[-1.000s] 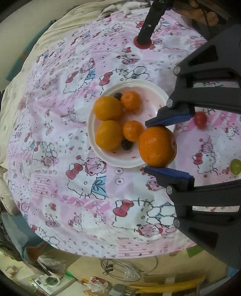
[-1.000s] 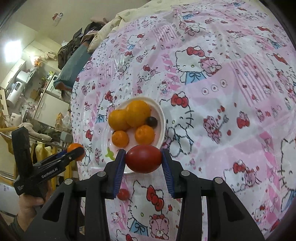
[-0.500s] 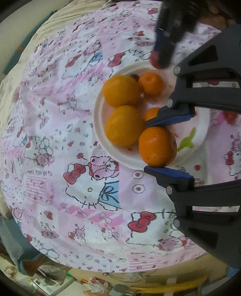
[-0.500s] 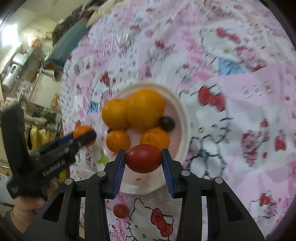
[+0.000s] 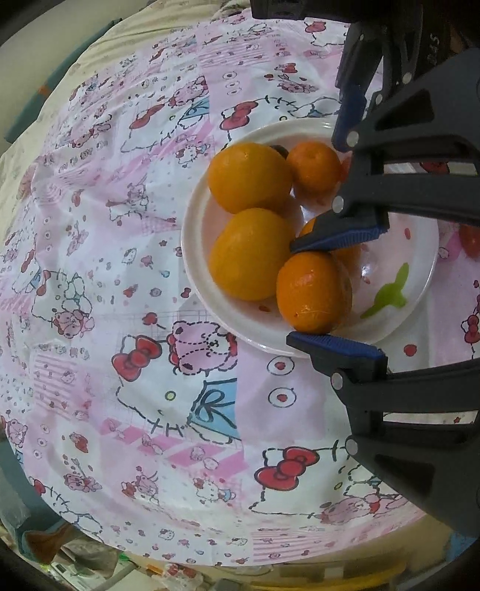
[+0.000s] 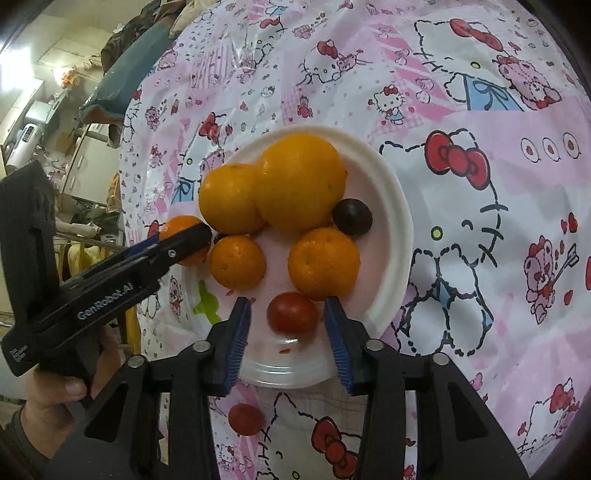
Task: Organize fruits
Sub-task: 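Carry the tangerine with the left gripper while the right gripper carries the tomato to the plate, then open the left gripper onto the plate while the right gripper releases the tomato there, then move both grippers back toward the last loose fruit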
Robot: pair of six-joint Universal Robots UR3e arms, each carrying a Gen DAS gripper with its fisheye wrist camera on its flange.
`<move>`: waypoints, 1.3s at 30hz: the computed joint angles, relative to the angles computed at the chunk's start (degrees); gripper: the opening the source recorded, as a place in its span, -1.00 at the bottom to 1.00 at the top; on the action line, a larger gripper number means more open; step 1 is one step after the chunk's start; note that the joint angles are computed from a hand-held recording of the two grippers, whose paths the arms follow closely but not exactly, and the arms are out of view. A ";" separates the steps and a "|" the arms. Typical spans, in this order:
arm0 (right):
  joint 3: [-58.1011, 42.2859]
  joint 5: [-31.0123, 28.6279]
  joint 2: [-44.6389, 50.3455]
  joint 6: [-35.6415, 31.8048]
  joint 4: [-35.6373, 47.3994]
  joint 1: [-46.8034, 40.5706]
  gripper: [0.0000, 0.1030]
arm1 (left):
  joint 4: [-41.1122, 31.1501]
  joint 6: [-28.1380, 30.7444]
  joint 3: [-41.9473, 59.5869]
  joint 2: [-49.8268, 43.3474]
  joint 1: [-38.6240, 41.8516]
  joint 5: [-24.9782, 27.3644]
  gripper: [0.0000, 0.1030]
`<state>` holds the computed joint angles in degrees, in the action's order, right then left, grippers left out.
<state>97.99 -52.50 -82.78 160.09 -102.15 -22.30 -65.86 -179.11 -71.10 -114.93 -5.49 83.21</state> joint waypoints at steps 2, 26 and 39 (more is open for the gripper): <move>0.69 0.25 -1.20 -0.55 -0.10 -0.69 0.22 | -0.22 -0.15 -0.06 0.10 0.15 -0.78 -0.24; 5.47 1.19 -16.59 -9.73 12.68 -13.38 0.27 | 2.00 -1.28 -6.48 8.66 -0.06 -2.09 0.67; 4.99 3.46 -20.93 -11.41 17.32 -14.37 0.27 | -0.93 0.23 -17.08 22.17 3.46 -0.88 0.67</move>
